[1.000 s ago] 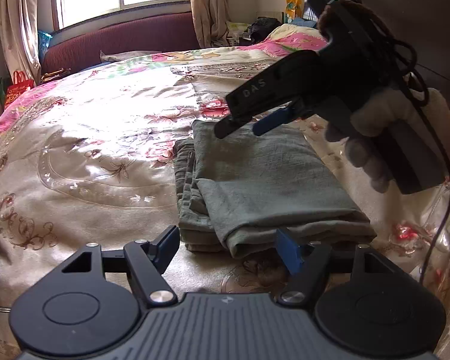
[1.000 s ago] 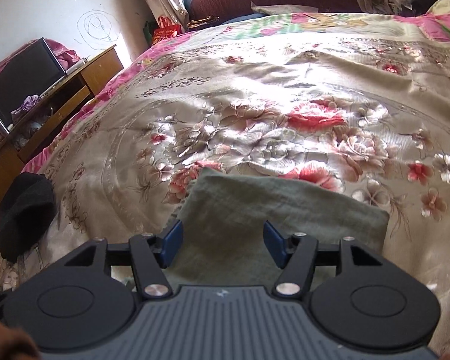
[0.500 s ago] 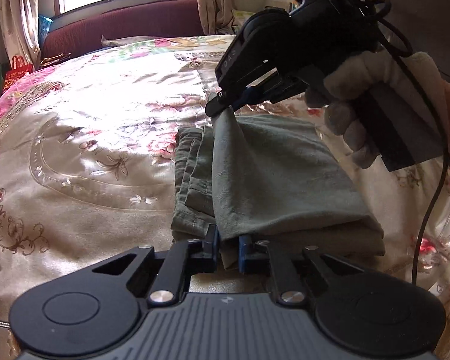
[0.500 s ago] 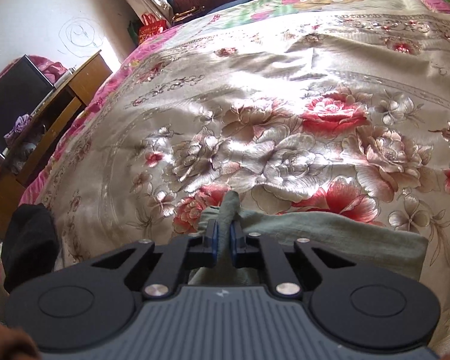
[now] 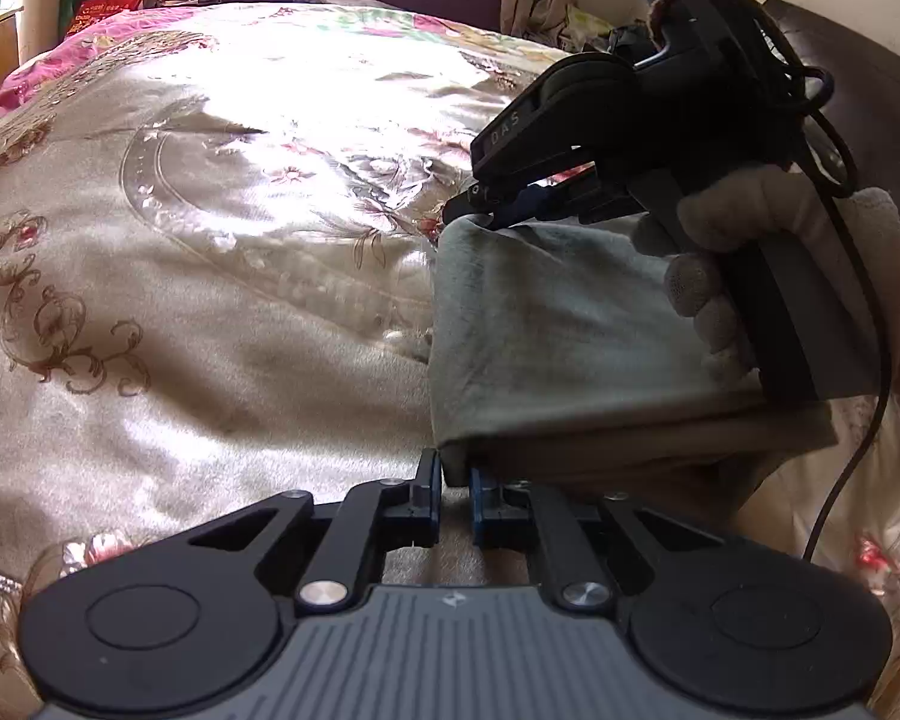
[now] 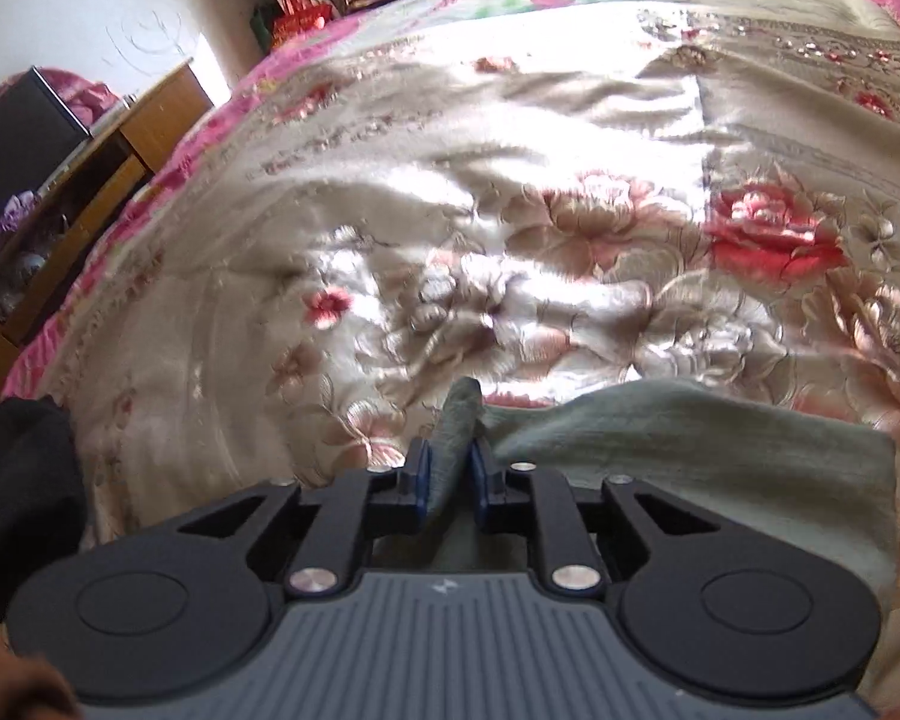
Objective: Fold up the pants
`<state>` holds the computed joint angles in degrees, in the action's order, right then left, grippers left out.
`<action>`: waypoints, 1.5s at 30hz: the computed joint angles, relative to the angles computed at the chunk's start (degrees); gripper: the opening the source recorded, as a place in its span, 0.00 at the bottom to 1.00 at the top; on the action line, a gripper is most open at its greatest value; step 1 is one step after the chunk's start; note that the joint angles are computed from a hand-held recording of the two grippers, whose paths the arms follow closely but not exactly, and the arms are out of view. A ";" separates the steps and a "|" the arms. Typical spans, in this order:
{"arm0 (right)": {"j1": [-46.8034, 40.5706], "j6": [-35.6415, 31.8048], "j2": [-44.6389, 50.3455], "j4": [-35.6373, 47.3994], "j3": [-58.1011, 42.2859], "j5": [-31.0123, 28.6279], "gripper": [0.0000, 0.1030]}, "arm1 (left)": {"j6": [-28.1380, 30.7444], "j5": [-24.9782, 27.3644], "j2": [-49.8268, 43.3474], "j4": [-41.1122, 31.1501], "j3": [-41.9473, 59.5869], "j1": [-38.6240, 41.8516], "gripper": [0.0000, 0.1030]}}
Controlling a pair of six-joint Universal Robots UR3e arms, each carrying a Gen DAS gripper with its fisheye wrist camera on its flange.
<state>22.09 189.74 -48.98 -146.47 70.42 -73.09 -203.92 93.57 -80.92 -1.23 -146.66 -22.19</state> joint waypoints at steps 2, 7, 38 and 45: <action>0.03 -0.26 -0.29 -3.67 2.66 -0.09 0.22 | -0.02 2.17 0.43 1.18 -0.91 -1.96 0.25; -3.96 -3.37 -13.93 -10.87 18.44 4.64 0.36 | 1.03 2.68 9.70 -3.41 -2.60 0.14 0.28; -14.42 -18.16 -30.80 -47.09 69.52 3.87 0.54 | 15.83 10.34 -32.32 0.54 33.65 -3.26 0.65; -20.35 -20.18 -44.82 -47.26 79.84 8.73 0.54 | 12.91 18.95 -26.33 3.93 26.71 -7.38 0.72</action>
<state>1.74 169.56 -93.80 -193.73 150.25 -64.36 -191.01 112.52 -107.25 2.70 -119.95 -29.57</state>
